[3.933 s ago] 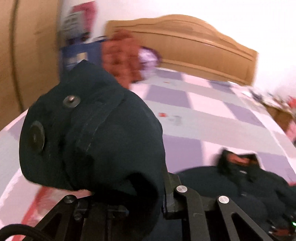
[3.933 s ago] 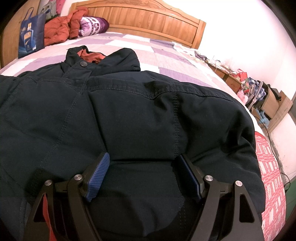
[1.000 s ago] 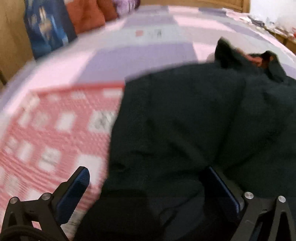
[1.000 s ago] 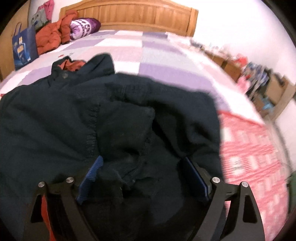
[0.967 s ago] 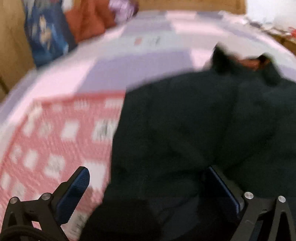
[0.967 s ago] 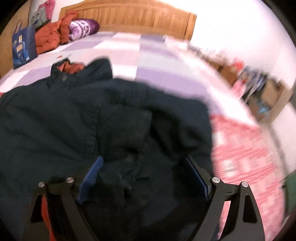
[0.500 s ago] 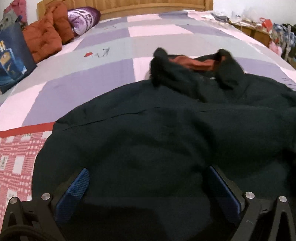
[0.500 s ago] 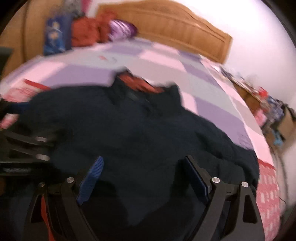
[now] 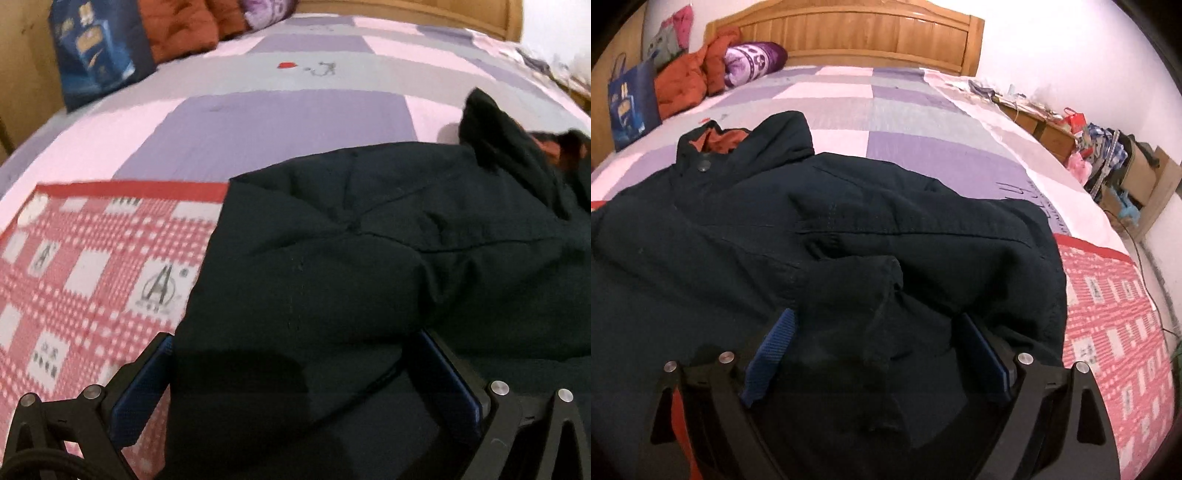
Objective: Fold large clothes
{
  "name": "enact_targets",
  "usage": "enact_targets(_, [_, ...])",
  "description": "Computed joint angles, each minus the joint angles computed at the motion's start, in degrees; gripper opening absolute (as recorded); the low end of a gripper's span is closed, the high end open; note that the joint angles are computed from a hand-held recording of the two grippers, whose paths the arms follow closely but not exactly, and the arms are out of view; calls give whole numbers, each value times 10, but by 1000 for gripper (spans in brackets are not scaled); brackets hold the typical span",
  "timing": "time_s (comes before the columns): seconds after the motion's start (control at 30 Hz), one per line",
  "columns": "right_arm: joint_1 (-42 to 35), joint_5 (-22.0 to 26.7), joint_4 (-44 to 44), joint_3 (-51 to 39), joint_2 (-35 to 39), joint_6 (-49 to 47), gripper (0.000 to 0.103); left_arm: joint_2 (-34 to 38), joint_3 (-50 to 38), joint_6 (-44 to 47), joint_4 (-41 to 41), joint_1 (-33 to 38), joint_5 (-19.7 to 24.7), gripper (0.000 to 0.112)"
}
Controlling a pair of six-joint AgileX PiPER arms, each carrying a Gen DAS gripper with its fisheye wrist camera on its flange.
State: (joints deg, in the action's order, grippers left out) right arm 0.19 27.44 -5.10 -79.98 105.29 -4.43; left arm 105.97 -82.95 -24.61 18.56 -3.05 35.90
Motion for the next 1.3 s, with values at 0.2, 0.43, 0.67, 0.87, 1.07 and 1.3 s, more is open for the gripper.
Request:
enact_targets(0.2, [1,-33,36,23,-4,-24,94,-2,25,-6,2,2,-28,103])
enact_targets(0.43, [-1,-33,40,21,0,-32,95,-17,30,28,-28,13,-20,103])
enact_targets(0.67, [-14,36,66,-7,-23,-56,94,-90,83,37,0,51,28,103])
enact_targets(0.87, [44,-43,-61,121,-186,64,94,-219,172,41,12,-18,-9,103])
enact_targets(1.07, [185,2,-156,148,-187,140,94,-182,159,-17,60,-143,14,103])
enact_targets(1.3, [56,-9,-86,186,-176,31,95,-206,212,95,-16,-79,-33,103])
